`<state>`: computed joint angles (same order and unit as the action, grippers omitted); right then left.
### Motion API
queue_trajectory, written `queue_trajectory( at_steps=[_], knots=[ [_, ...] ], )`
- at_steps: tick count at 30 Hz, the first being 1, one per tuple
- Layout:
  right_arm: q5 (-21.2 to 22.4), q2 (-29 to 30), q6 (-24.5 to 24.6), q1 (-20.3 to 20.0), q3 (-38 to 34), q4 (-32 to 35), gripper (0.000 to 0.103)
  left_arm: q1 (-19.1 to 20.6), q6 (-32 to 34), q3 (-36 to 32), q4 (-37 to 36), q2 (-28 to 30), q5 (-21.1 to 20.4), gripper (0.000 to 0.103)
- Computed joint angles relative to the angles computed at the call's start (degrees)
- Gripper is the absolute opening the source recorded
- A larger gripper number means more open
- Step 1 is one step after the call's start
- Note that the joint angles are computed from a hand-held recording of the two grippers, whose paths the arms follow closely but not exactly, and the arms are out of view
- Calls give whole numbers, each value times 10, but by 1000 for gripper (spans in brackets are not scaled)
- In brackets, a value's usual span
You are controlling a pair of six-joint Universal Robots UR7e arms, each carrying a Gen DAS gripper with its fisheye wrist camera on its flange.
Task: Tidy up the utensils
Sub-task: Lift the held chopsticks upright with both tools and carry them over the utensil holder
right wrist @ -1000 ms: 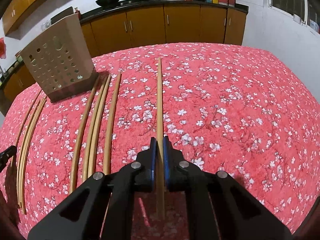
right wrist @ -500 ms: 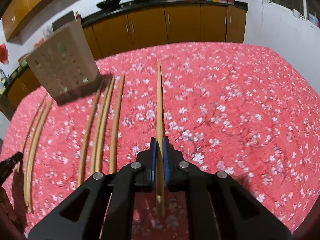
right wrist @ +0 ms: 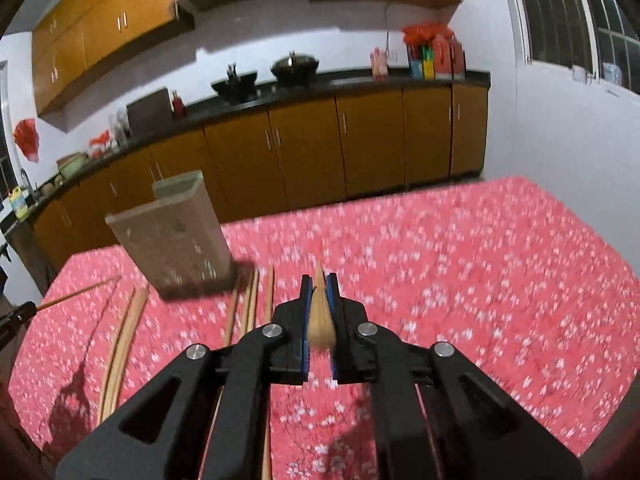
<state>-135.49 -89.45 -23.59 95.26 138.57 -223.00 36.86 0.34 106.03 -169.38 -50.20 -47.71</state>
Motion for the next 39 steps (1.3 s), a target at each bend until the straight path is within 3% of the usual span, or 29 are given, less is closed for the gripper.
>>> queue_trajectory(
  at_steps=[9,15,26,32,39],
  knots=[
    [-4,10,-68,32,-45,-44,8,-10,42,-40,-66,0,-12,8],
    [6,12,-73,44,-69,-28,8,-13,58,-76,-70,11,-20,8],
    [92,41,-116,119,-167,-39,8,-51,87,-168,-155,46,-79,8],
    [116,68,-126,113,-174,-35,8,-65,84,-188,-223,78,-104,8],
    [119,84,-100,84,-179,-5,8,-61,78,-216,-221,132,-121,8]
  ],
)
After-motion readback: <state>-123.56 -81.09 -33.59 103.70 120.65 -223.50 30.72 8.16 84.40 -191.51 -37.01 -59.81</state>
